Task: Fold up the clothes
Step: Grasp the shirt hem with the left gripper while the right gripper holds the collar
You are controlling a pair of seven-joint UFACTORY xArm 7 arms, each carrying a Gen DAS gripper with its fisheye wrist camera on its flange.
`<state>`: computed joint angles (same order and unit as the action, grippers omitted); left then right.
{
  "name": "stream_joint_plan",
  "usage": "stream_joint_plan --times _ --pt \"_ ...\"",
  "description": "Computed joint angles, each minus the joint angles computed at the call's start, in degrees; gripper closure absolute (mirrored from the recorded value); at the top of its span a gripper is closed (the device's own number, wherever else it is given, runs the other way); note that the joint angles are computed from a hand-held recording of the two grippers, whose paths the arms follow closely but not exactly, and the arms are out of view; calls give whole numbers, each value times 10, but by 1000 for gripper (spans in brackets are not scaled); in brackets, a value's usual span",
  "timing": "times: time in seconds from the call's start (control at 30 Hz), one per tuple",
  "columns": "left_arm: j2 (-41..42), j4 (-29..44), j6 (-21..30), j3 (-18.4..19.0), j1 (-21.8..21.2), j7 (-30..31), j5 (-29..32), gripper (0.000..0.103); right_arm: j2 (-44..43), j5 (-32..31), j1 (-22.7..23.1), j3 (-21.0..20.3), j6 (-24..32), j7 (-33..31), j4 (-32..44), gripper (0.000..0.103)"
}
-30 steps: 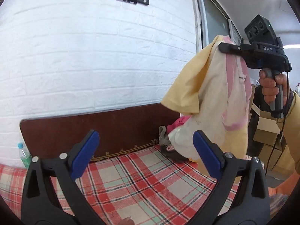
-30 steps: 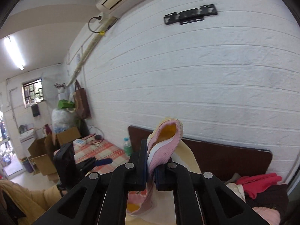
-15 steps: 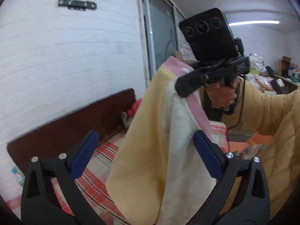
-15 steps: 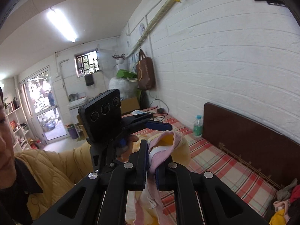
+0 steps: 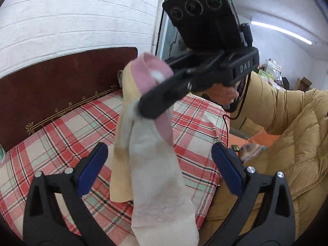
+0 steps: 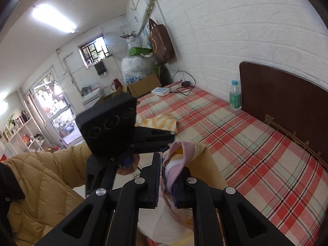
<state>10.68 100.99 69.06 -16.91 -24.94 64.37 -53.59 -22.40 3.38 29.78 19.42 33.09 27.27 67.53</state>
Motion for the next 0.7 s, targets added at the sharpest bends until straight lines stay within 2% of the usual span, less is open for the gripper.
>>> stream_joint_plan --times 0.17,0.23,0.27,0.3,0.33,0.4,0.47,0.5,0.57,0.7 --pt "18 6 -60 5 -8 -37 36 2 46 64 32 -30 -57 -45 -12 92" --pt "32 19 -59 2 -3 -44 39 2 59 89 44 -41 -70 -69 -13 90" --pt "38 23 -56 0 0 -44 40 2 65 101 48 -45 -75 -81 -13 85" --pt "42 24 -55 -2 -1 -43 48 12 69 112 52 -49 -79 -92 -14 84" --pt "45 26 -48 -3 -2 -42 61 44 70 119 52 -50 -81 -96 -17 83" --pt "52 29 -44 -1 -11 -60 102 87 66 110 40 -44 -78 -83 -26 81" --pt "57 24 -47 -2 -13 -73 118 88 56 96 25 -38 -74 -61 -42 57" --pt "61 24 -42 -3 -10 -77 116 88 44 81 13 -32 -78 -40 -59 54" --pt "66 16 -40 -6 -3 -78 107 88 19 53 -11 -22 -82 4 -93 35" --pt "79 13 -40 -6 7 -94 96 88 -54 45 -30 -30 -123 65 -209 27"
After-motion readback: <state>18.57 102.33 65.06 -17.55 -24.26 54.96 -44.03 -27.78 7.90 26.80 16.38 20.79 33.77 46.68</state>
